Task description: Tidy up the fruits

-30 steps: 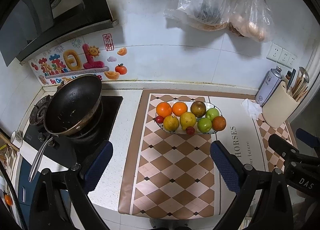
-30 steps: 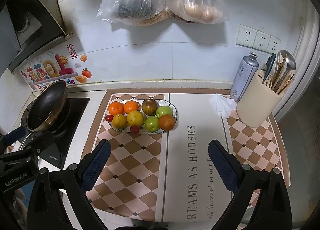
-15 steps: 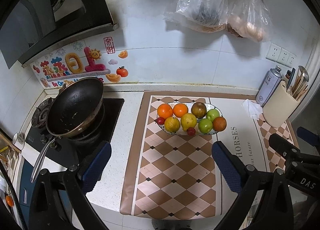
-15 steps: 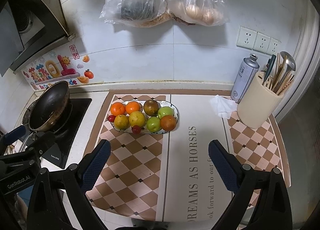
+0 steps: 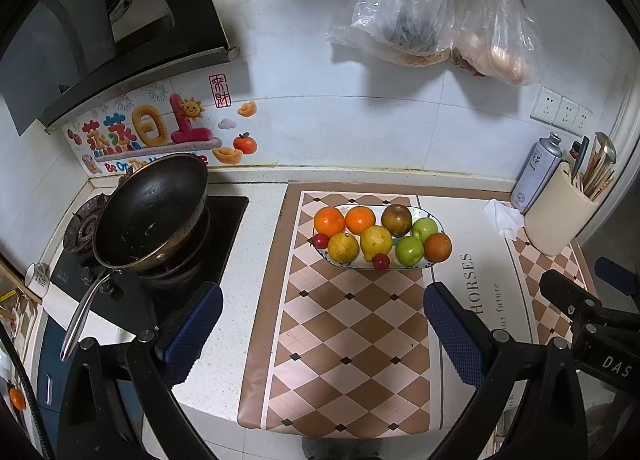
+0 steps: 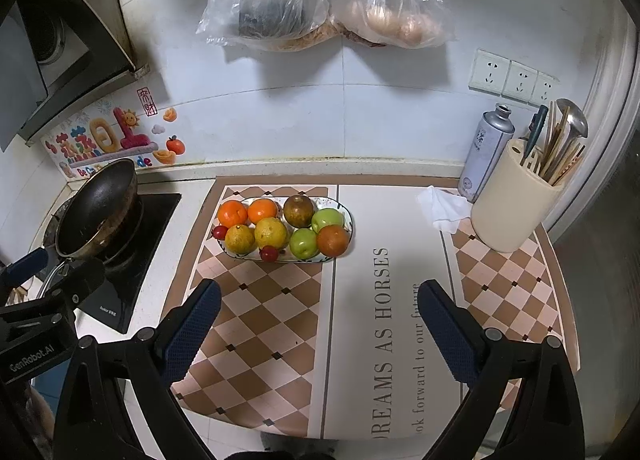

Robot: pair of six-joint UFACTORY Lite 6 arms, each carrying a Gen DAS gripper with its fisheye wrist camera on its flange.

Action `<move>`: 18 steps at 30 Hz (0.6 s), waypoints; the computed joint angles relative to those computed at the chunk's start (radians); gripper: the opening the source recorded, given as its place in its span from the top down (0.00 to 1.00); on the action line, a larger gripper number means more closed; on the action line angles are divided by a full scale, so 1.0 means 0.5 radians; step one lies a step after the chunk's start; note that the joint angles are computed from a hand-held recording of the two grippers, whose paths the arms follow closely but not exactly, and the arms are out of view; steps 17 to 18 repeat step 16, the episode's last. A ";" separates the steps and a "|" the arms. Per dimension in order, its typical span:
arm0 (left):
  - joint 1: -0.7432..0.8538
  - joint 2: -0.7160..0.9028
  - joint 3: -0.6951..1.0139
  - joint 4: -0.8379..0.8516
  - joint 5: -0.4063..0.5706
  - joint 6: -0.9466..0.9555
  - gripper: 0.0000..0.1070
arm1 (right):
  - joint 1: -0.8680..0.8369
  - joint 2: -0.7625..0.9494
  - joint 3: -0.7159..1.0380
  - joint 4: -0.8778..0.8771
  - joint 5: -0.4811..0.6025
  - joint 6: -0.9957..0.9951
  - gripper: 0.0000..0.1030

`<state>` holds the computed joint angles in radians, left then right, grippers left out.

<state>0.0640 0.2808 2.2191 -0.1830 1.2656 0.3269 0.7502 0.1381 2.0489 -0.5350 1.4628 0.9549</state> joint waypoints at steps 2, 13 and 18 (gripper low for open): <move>-0.006 -0.017 -0.016 0.006 -0.001 -0.008 0.04 | -0.001 -0.001 -0.003 0.001 0.002 -0.005 0.02; 0.002 -0.036 -0.048 -0.006 -0.015 0.001 0.04 | 0.019 -0.052 -0.062 -0.004 -0.002 0.018 0.02; -0.004 -0.070 -0.097 -0.011 -0.049 0.000 0.04 | 0.020 -0.053 -0.063 -0.005 -0.002 0.021 0.02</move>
